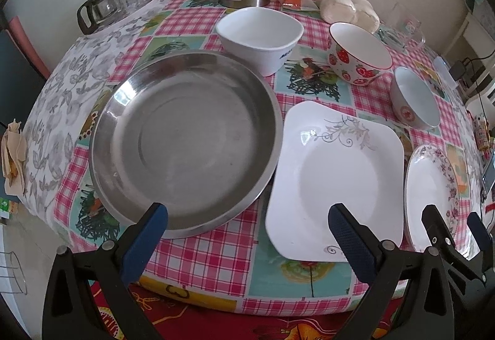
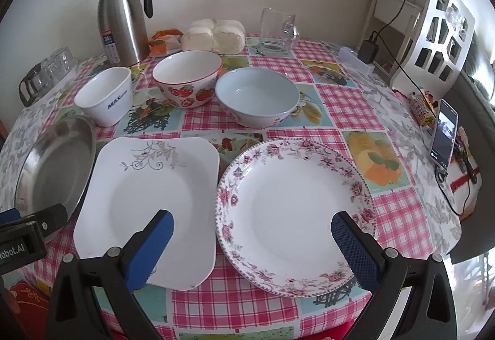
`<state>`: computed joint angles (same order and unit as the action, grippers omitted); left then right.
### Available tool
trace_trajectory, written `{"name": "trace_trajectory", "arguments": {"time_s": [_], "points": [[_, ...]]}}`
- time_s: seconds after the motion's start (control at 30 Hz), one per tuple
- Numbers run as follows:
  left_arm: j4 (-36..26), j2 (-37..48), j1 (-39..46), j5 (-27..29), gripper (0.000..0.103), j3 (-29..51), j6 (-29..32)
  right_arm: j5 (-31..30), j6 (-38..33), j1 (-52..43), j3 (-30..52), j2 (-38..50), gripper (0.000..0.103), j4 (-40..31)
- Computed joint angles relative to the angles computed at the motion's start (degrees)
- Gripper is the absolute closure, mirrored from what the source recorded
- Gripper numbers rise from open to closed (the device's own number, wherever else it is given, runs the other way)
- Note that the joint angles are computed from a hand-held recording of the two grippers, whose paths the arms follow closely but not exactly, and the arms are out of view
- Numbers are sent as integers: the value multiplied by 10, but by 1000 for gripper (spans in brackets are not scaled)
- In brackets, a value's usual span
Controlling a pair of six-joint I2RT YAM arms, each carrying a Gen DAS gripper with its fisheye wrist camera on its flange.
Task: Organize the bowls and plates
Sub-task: 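Move both tools toward the rim of the stainless steel tray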
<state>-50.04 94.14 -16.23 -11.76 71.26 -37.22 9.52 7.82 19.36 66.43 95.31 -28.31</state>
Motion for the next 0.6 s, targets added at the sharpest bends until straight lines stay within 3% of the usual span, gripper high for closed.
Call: {"name": "trace_trajectory", "arguments": {"time_s": [0.6], "points": [[26, -36, 51, 25, 0, -45, 21, 26, 15, 50, 12, 20, 0, 0]]}}
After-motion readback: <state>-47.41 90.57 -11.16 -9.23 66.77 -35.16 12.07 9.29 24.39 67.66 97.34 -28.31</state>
